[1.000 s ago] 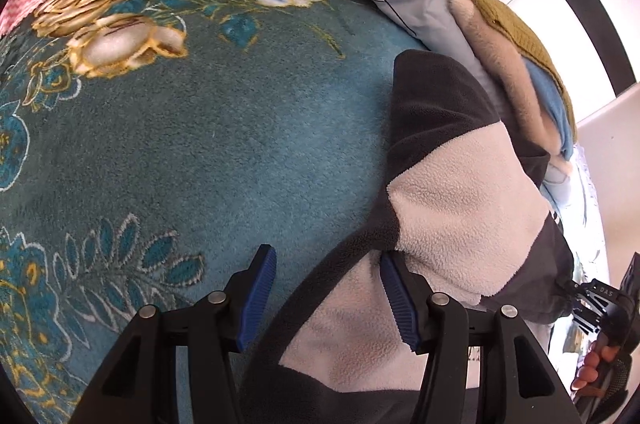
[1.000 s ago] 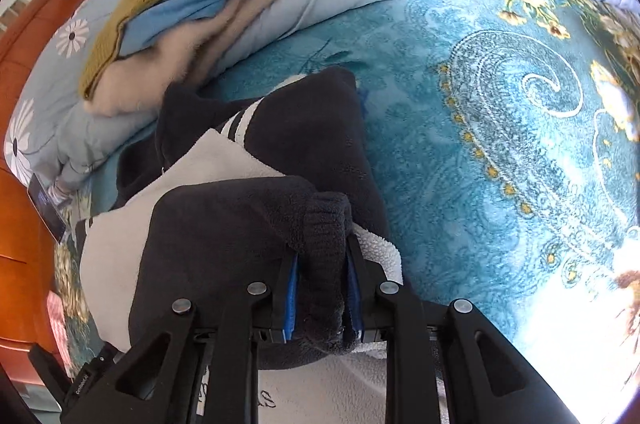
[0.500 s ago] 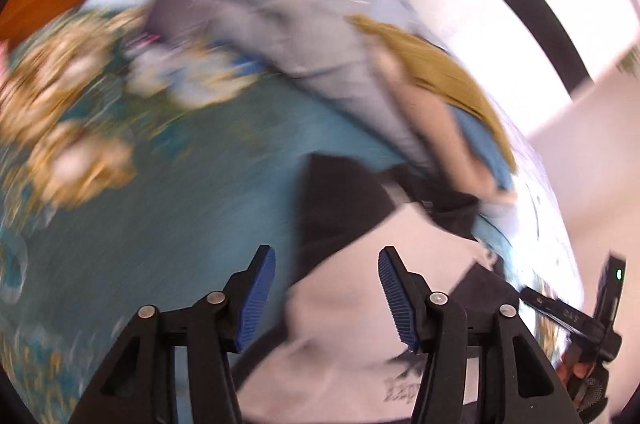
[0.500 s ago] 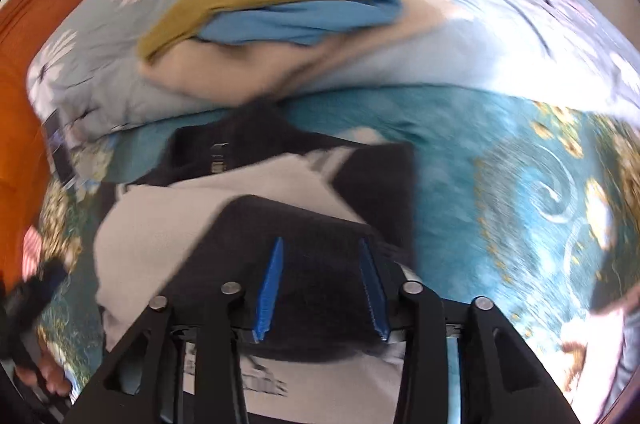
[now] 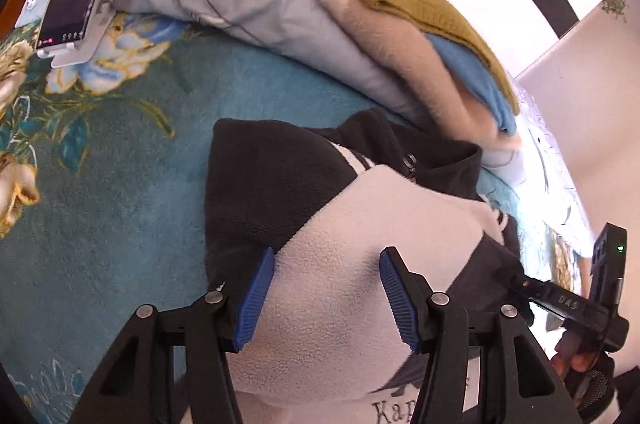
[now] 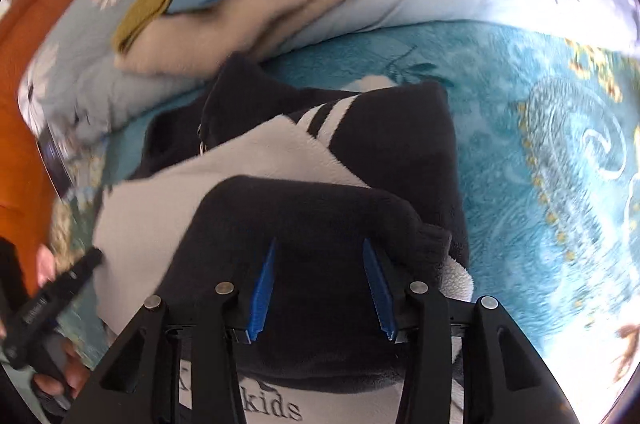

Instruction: Fold clothes

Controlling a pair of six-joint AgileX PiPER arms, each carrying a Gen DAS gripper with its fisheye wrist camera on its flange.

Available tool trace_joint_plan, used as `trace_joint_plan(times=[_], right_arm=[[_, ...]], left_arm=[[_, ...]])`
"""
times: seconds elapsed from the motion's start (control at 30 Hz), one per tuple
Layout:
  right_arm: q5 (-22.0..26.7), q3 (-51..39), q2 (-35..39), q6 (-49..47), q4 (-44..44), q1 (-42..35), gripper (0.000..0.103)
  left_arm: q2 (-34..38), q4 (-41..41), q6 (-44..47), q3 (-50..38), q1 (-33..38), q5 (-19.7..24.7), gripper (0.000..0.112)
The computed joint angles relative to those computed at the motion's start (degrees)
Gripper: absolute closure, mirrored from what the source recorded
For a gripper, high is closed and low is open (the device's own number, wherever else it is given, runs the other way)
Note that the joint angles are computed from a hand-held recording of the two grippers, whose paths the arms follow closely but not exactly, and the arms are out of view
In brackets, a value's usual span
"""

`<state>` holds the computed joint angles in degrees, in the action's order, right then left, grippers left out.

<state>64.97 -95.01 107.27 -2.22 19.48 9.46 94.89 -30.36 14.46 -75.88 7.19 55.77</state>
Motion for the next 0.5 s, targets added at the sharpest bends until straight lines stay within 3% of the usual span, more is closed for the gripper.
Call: trace_joint_plan(times=[0.2,0.37,0.43,0.5], right_arm=[[0.55,-1.8,1.3,2.68,-3.59,2.27,0.057],[4.82,-6.17,2.17,2.99,-4.37,2.83,0.056],[4.14,-4.5,-0.39,2.0,-0.35,1.05,0.056],[4.36,-1.78,-2.78,0.47,2.75,-0.61,0.056]], left_arm=[[1.01,2.34,-0.75,-2.96,-0.13,3.22,0.053],[-3.05,-2.84,3.04,-1.64,5.11,8.97,0.053],[-5.77,-4.08,5.12,0.38,8.13,11.14,0.048],[-8.94,-4.36,6.3,3.51,10.94,12.06,0.034]])
